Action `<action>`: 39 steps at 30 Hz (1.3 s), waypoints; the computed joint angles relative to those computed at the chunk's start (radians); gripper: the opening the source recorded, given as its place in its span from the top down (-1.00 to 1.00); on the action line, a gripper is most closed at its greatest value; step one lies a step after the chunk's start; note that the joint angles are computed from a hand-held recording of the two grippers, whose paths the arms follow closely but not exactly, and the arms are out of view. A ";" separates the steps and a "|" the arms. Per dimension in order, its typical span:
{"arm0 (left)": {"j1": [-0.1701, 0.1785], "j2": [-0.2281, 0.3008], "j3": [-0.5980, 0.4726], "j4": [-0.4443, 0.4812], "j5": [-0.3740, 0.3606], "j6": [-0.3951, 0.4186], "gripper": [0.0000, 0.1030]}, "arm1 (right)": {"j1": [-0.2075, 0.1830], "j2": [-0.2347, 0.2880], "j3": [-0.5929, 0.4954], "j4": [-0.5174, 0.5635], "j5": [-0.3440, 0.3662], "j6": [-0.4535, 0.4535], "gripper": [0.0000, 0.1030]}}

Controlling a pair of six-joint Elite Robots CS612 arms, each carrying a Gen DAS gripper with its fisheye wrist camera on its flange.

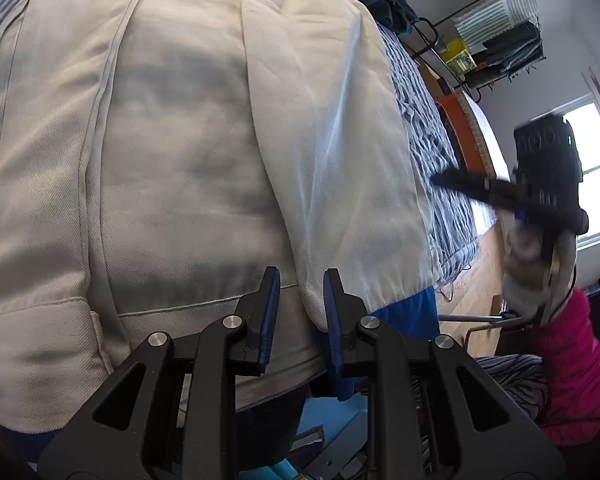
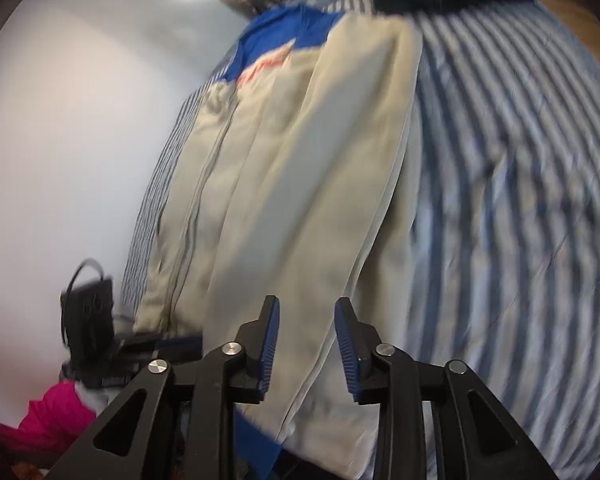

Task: Fold large clothes

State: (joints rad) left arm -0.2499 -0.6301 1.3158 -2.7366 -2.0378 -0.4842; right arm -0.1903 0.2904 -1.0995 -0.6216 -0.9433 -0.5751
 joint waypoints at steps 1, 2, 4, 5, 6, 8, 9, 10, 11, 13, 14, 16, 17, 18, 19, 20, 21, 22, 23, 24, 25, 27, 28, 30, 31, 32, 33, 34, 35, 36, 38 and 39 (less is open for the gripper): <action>0.002 0.003 -0.003 0.001 -0.012 -0.013 0.61 | -0.001 0.011 -0.021 0.040 -0.001 -0.007 0.32; 0.004 0.007 -0.004 -0.004 -0.024 -0.024 0.61 | 0.000 0.021 -0.037 0.064 -0.008 -0.006 0.31; 0.003 0.012 -0.010 -0.004 -0.034 -0.031 0.64 | 0.002 0.039 -0.063 0.105 -0.020 -0.012 0.34; 0.002 0.014 -0.014 0.001 -0.037 -0.029 0.75 | 0.002 0.045 -0.070 0.120 -0.019 -0.018 0.38; 0.002 0.016 -0.016 0.004 -0.038 -0.029 0.87 | 0.002 0.052 -0.077 0.138 -0.012 -0.025 0.47; -0.002 0.021 -0.026 0.017 -0.041 -0.029 0.91 | 0.001 0.060 -0.085 0.162 0.014 -0.036 0.78; -0.005 0.019 -0.025 0.018 -0.033 -0.029 0.94 | 0.003 0.062 -0.091 0.165 0.017 -0.041 0.95; -0.009 0.017 -0.024 0.014 -0.029 -0.031 0.96 | 0.006 0.067 -0.104 0.147 0.000 -0.032 0.99; -0.011 0.018 -0.026 0.010 -0.035 -0.036 0.97 | 0.010 0.069 -0.116 0.130 -0.021 -0.028 1.00; -0.018 0.014 -0.025 -0.003 -0.043 -0.036 0.97 | 0.008 0.064 -0.129 0.118 -0.033 -0.013 1.00; -0.022 0.013 -0.025 -0.009 -0.045 -0.031 0.97 | 0.004 0.059 -0.131 0.118 -0.029 -0.006 1.00; -0.031 0.015 -0.033 0.003 -0.043 -0.004 0.97 | -0.013 0.050 -0.132 0.119 0.001 0.007 1.00; -0.036 0.017 -0.038 0.015 -0.034 0.012 0.97 | -0.019 0.048 -0.130 0.113 0.009 0.013 1.00; -0.039 0.018 -0.042 0.028 -0.024 0.025 0.97 | -0.021 0.049 -0.132 0.102 0.001 0.024 1.00; -0.045 0.022 -0.049 0.051 -0.006 0.047 0.97 | -0.021 0.052 -0.134 0.090 -0.021 0.036 1.00; -0.050 0.024 -0.054 0.066 0.008 0.063 0.97 | -0.020 0.054 -0.132 0.084 -0.038 0.046 1.00; -0.050 0.021 -0.052 0.074 0.014 0.073 0.97 | -0.017 0.058 -0.133 0.080 -0.065 0.053 1.00; -0.051 0.020 -0.051 0.074 0.020 0.081 0.97 | -0.014 0.065 -0.138 0.077 -0.084 0.050 0.99; -0.052 0.014 -0.047 0.076 0.027 0.093 0.97 | -0.012 0.068 -0.140 0.081 -0.090 0.046 0.99; -0.053 0.007 -0.038 0.074 0.035 0.100 0.97 | -0.011 0.070 -0.141 0.087 -0.097 0.032 0.97; -0.055 -0.002 -0.030 0.076 0.050 0.112 0.96 | -0.011 0.071 -0.147 0.085 -0.102 0.017 0.87; -0.056 -0.015 -0.016 0.060 0.061 0.125 0.96 | -0.016 0.079 -0.174 0.061 -0.103 0.010 0.64; -0.056 -0.026 -0.002 0.044 0.066 0.132 0.96 | -0.022 0.086 -0.192 0.039 -0.093 0.010 0.38; -0.055 -0.038 0.015 0.001 0.081 0.137 0.96 | -0.033 0.097 -0.215 0.005 -0.076 0.024 0.18; -0.055 -0.043 0.020 -0.021 0.092 0.133 0.96 | -0.038 0.102 -0.219 0.000 -0.067 0.032 0.13; -0.054 -0.042 0.017 -0.041 0.103 0.123 0.96 | -0.040 0.106 -0.220 -0.002 -0.062 0.039 0.12; -0.054 -0.039 0.010 -0.055 0.114 0.115 0.96 | -0.043 0.110 -0.217 0.001 -0.060 0.052 0.11; -0.054 -0.032 -0.005 -0.067 0.133 0.102 0.96 | -0.045 0.112 -0.210 0.009 -0.058 0.063 0.11; -0.054 -0.019 -0.027 -0.073 0.148 0.084 0.96 | -0.049 0.117 -0.207 0.020 -0.042 0.076 0.11; -0.053 -0.007 -0.050 -0.078 0.162 0.066 0.96 | -0.054 0.122 -0.203 0.036 -0.012 0.085 0.11; -0.051 0.013 -0.077 -0.085 0.188 0.040 0.96 | -0.062 0.129 -0.204 0.053 0.031 0.092 0.11; -0.049 0.025 -0.096 -0.084 0.190 0.033 0.96 | -0.066 0.131 -0.205 0.061 0.054 0.087 0.17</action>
